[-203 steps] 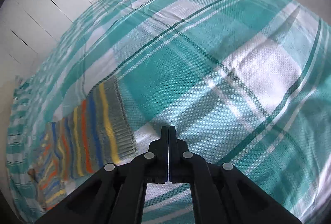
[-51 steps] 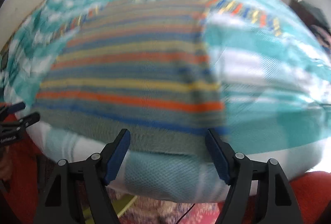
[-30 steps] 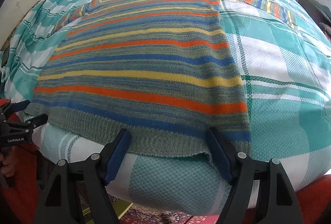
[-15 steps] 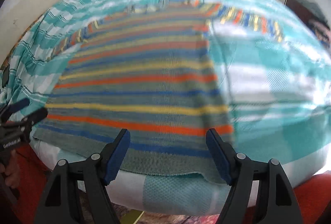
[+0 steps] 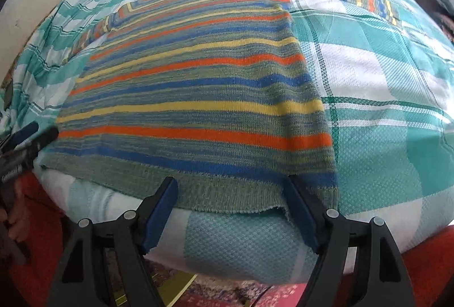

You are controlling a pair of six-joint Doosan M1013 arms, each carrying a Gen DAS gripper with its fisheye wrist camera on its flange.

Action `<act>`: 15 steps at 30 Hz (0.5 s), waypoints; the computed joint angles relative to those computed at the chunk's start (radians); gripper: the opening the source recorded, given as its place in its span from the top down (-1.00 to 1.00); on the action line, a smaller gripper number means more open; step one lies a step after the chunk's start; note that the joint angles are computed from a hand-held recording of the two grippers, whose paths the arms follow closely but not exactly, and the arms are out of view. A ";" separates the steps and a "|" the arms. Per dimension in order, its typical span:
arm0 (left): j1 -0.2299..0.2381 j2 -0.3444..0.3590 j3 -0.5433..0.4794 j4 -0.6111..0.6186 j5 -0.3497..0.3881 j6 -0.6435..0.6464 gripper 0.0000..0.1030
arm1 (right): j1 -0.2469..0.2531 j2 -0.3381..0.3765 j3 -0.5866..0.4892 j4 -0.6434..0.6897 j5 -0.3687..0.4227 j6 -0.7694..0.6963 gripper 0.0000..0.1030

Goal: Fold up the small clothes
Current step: 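Grasp the sweater side edge with the right gripper and lift it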

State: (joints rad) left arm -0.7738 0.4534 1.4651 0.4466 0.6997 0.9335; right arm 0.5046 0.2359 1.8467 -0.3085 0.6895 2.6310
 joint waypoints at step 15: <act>0.056 0.089 -0.064 0.073 0.101 -0.213 -0.88 | -0.553 -0.133 0.174 0.087 -0.497 0.182 -0.47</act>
